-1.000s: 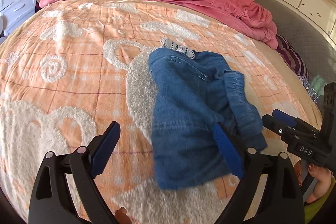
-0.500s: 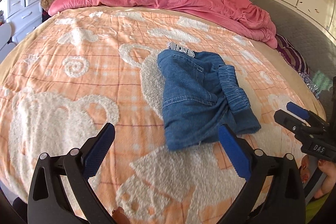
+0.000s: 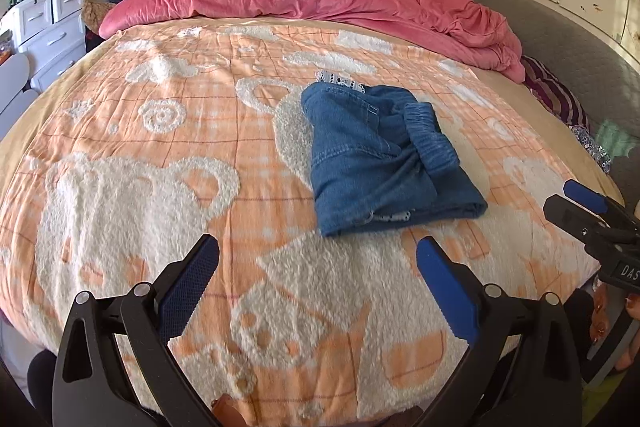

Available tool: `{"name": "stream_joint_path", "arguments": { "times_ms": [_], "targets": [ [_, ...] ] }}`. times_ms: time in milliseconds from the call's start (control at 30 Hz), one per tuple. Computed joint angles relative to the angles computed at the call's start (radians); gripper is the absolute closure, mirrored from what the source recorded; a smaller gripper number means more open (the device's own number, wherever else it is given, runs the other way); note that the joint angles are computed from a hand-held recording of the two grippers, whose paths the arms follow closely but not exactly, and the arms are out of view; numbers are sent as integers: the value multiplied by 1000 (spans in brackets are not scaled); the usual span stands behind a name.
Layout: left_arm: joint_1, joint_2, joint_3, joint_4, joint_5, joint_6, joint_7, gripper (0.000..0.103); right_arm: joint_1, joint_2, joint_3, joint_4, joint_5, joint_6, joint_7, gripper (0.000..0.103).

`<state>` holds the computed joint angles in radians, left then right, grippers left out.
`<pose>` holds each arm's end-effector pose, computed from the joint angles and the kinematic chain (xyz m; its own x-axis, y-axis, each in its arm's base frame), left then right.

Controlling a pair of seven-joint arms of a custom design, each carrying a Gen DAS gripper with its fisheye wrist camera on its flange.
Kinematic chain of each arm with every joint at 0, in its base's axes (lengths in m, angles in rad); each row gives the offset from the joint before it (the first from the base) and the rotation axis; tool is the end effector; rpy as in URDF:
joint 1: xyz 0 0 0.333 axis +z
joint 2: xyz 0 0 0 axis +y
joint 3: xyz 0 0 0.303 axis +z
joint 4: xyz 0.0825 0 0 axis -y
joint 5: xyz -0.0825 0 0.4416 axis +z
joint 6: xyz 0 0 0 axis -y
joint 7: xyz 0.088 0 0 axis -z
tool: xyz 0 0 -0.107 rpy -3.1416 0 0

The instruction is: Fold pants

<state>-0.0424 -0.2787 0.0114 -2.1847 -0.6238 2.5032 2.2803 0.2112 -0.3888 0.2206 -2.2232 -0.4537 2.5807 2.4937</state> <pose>0.5725 -0.0133 0.5394 -0.3893 -0.9091 0.1481 -0.7091 0.1931 -0.6781 0.4900 0.2475 0.5825 -0.1132 -0.9829 -0.1455 -0.6569 0.1839 -0.7312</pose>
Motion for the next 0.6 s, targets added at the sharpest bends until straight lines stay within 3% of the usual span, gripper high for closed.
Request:
{"name": "stream_joint_path", "arguments": {
  "times_ms": [433, 600],
  "targets": [
    [-49, -139, 31, -149, -30, 57, 48, 4, -6, -73, 42, -55, -44, -14, 79, 9],
    [-59, -153, 41, -166, -26, 72, 37, 4, -13, -98, 48, -84, -63, 35, 101, 9]
  ]
}}
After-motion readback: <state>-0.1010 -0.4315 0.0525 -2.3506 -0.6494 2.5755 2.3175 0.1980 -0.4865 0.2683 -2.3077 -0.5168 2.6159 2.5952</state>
